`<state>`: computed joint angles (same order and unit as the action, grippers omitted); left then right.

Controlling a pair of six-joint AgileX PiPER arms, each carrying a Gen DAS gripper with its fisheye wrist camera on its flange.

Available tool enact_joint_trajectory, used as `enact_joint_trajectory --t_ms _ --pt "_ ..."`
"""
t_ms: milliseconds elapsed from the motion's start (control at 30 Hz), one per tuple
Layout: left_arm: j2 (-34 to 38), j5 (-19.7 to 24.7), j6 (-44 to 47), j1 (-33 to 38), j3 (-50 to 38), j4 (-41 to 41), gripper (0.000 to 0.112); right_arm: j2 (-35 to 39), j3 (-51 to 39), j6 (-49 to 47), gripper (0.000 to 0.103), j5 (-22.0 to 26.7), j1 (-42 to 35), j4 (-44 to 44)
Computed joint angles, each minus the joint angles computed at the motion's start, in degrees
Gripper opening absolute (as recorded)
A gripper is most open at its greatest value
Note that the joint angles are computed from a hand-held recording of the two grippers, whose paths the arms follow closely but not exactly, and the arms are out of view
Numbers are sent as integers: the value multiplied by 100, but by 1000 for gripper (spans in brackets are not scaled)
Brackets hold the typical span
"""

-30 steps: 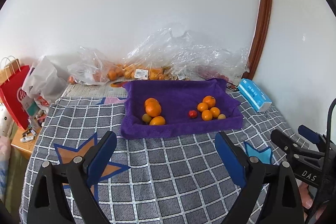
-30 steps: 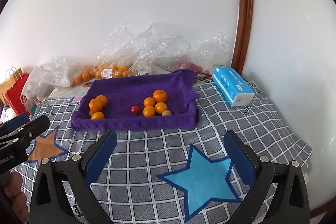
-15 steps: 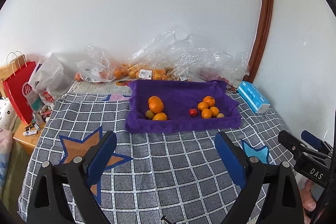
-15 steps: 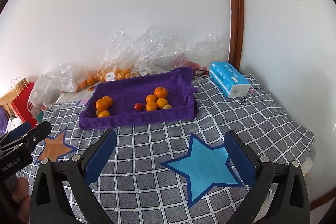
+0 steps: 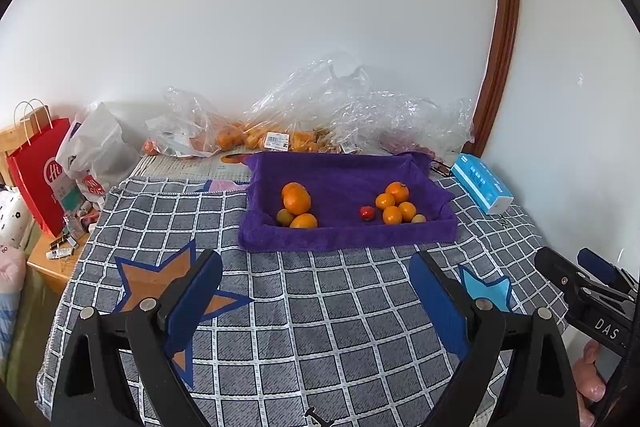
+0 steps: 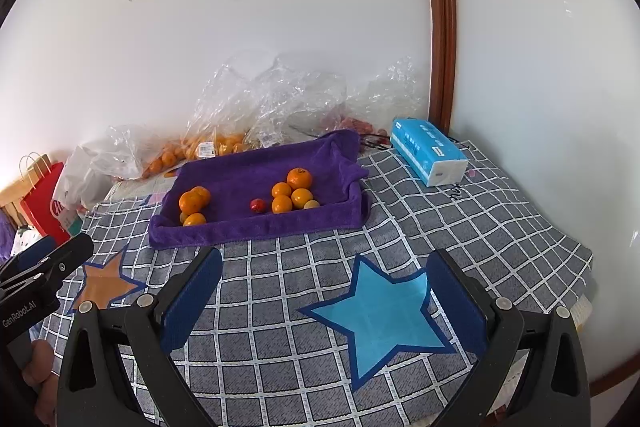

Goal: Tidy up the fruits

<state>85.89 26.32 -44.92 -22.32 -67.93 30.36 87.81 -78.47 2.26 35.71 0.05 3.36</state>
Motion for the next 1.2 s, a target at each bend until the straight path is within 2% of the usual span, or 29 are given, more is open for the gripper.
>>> enact_joint_trajectory --t_ms 1200 --pt "-26 -10 251 77 24 -282 95 -75 95 -52 101 -62 48 14"
